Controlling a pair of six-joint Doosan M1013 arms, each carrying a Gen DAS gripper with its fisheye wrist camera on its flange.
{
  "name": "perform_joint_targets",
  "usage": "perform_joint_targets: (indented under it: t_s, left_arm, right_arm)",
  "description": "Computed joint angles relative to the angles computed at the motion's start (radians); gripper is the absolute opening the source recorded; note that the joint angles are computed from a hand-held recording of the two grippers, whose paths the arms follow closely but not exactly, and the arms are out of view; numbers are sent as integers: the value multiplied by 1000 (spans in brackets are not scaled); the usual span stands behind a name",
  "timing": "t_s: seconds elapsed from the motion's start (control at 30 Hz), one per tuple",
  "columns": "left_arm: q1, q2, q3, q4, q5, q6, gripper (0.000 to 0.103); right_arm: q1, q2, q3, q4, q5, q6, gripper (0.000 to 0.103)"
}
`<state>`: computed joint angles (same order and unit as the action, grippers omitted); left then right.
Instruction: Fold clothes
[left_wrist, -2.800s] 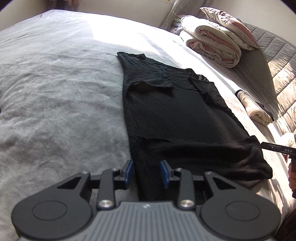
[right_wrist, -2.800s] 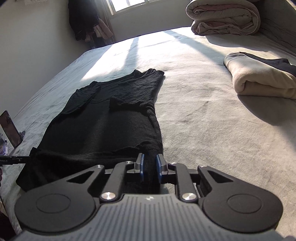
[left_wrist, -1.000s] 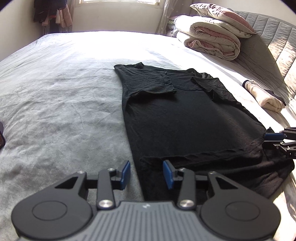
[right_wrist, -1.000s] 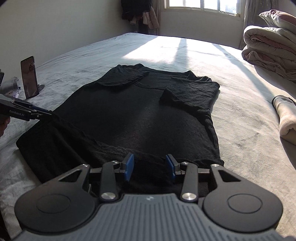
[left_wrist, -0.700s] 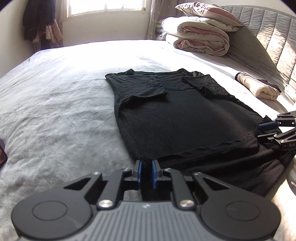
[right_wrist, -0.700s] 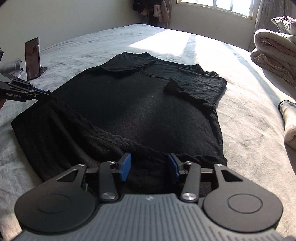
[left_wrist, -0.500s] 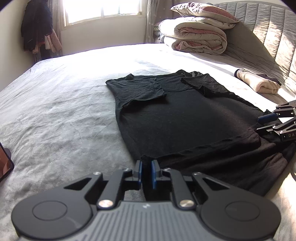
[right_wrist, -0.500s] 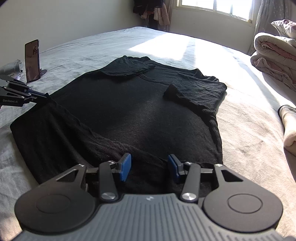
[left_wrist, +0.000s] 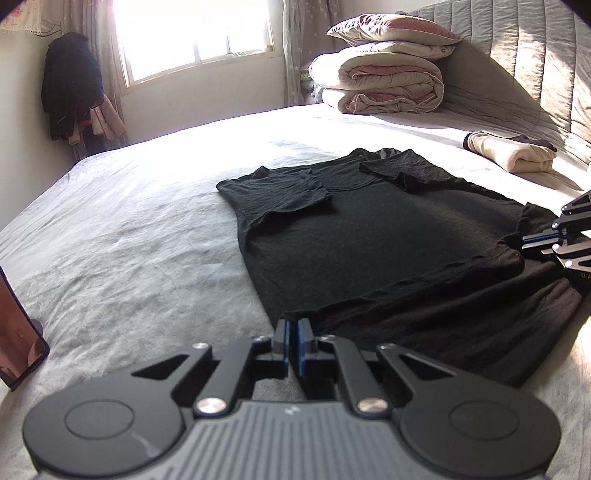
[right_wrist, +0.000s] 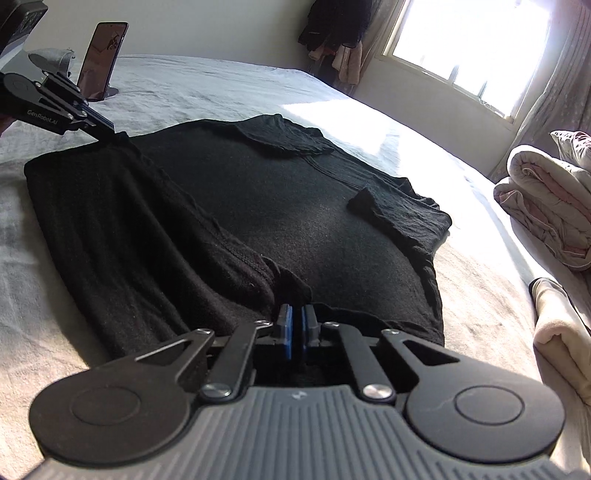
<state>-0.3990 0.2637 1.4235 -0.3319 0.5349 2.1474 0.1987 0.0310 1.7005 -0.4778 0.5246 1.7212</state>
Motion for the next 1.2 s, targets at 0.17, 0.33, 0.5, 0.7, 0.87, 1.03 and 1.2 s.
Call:
perform_joint_targets:
  t_s: [0.17, 0.33, 0.5, 0.7, 0.87, 1.03, 1.2]
  left_arm:
    - [1, -14, 23, -4, -63, -14, 0]
    - [9, -5, 2, -25, -17, -30, 1]
    - [20, 16, -32, -62, 70, -46, 9]
    - [20, 32, -50, -67, 90, -78, 23]
    - [13, 38, -53, -49, 79, -96, 23]
    - [4, 26, -27, -23, 16, -88, 1]
    - [-1, 2, 18, 7, -86, -124, 1]
  right_arm:
    - [58, -4, 49, -397, -7, 260, 3]
    - [80, 3, 58, -526, 27, 339, 3]
    - [61, -4, 35, -373, 32, 255, 11]
    - [23, -13, 1, -301, 62, 345, 49]
    - [0, 0, -27, -298, 161, 494, 49]
    - [-12, 0, -17, -249, 160, 499, 2]
    - [27, -5, 18, -478, 172, 651, 2]
